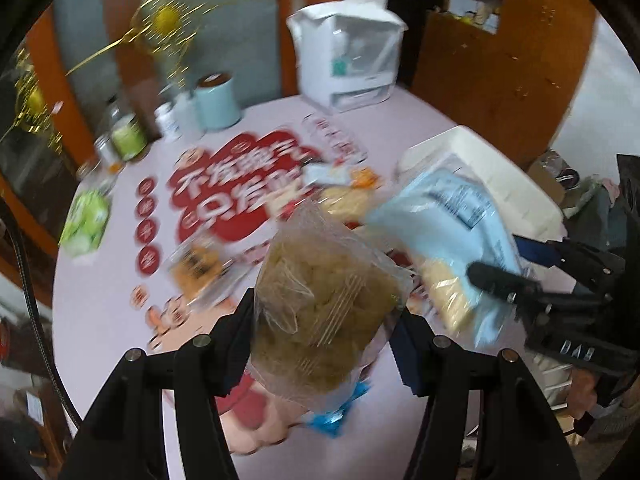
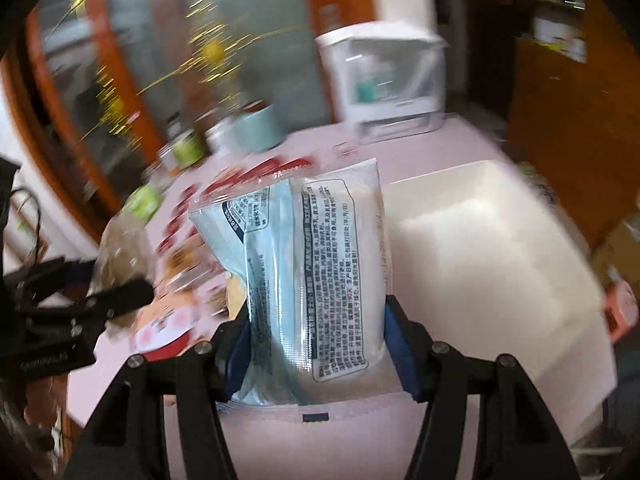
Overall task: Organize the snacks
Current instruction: 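Carry both bags over the white bin with both grippers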
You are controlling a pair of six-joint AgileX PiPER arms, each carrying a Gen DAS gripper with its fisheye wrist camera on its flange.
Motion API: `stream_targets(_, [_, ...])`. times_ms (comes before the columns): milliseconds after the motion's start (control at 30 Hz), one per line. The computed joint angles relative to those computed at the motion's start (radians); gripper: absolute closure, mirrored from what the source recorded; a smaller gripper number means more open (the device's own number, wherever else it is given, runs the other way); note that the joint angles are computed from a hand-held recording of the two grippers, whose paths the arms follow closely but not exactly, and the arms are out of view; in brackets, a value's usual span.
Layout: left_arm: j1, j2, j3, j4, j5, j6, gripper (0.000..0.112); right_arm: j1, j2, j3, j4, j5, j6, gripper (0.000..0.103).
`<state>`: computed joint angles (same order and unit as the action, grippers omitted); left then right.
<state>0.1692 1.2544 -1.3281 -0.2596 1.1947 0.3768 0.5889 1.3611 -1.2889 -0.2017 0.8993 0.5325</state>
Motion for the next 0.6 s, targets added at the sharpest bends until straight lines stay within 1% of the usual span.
stream_targets(67, [-0.151,0.035,-0.041,0.063,-0.028,-0.139,0.053,-0.091,-0.021,0.013,0.000,0.000,-0.039,0.042])
stream_targets(100, [-0.205,0.052,-0.058,0.086,-0.039,-0.190,0.053,-0.157,-0.025,0.016,0.016,-0.004,-0.077,0.042])
stream_targets(200, [-0.402,0.142,-0.137,0.190,-0.087,-0.375,0.053,-0.300,-0.009,0.009,0.070,-0.013,-0.174,0.042])
stream_targets(300, [-0.544,0.256,-0.226,0.278,-0.138,-0.518,0.053,-0.418,0.035,-0.011,0.089,-0.032,-0.235,0.041])
stream_targets(367, [-0.605,0.337,-0.293,0.319,-0.153,-0.578,0.053,-0.457,0.059,-0.020,0.092,-0.040,-0.252,0.041])
stream_targets(433, [-0.665,0.442,-0.394,0.356,-0.151,-0.629,0.053,-0.489,0.084,-0.034,0.095,-0.044,-0.267,0.041])
stream_targets(467, [-0.682,0.474,-0.425,0.369,-0.151,-0.647,0.053,-0.500,0.091,-0.035,0.095,-0.048,-0.271,0.040])
stream_targets(533, [-0.720,0.560,-0.521,0.396,-0.134,-0.676,0.053,-0.521,0.111,-0.043,0.092,-0.053,-0.279,0.040])
stream_targets(600, [-0.745,0.658,-0.646,0.398,-0.087,-0.687,0.053,-0.545,0.116,-0.033,0.097,-0.062,-0.292,0.039])
